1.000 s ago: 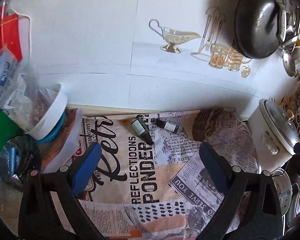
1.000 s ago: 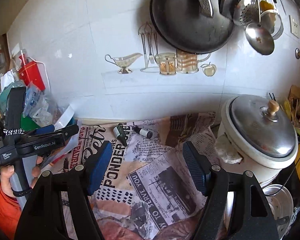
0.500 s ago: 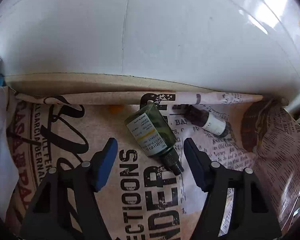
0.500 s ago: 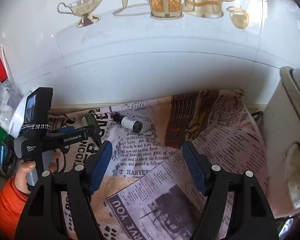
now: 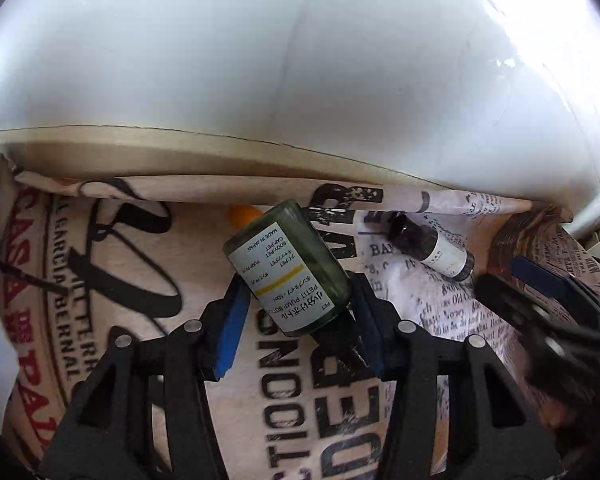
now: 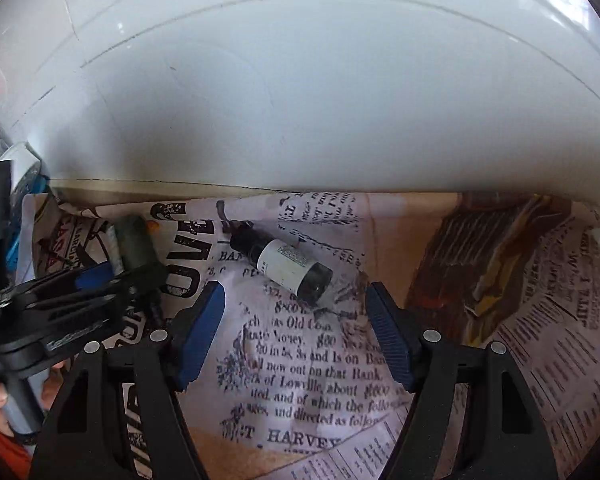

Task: Collect trash
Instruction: 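Grasp the green glass bottle with left tool while right tool grasps the small labeled bottle, then lift both bottles off the counter and carry them down over the bin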

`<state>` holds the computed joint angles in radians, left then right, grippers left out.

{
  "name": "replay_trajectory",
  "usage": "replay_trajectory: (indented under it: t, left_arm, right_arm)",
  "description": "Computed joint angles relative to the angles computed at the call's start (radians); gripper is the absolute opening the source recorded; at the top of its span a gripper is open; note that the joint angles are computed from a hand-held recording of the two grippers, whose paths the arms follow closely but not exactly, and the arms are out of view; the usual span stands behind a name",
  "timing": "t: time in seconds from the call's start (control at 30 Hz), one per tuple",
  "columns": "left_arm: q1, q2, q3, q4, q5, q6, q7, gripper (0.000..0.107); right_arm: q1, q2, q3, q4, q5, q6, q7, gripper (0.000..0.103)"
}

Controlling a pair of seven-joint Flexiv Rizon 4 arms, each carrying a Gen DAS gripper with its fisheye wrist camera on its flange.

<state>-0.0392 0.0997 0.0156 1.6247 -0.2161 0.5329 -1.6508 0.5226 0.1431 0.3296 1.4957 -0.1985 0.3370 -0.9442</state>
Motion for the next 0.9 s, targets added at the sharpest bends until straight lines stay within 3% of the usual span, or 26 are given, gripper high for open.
replay_trajectory:
  t: [0.33,0.43,0.63,0.9]
  left_arm:
    - [0.020,0.129,0.023,0.059,0.038,0.026,0.033,0.051]
    - [0.025,0.147,0.019,0.053,0.056,0.027,0.041,0.051]
    - [0.025,0.140,-0.006,-0.003,0.080,0.010,0.037,0.051]
    - [-0.005,0.201,-0.045,-0.070,0.123,-0.026,0.011,0.051]
  right_arm:
    - [0.022,-0.102,-0.018,-0.035,-0.051,-0.025,0.064,0.069]
    - [0.029,-0.101,-0.017,-0.036,-0.075,-0.023,0.057,0.061]
    - [0.025,-0.055,-0.014,-0.027,-0.063,-0.034,0.067,0.060]
    - [0.002,0.068,0.012,-0.096,-0.048,-0.096,0.071,0.060]
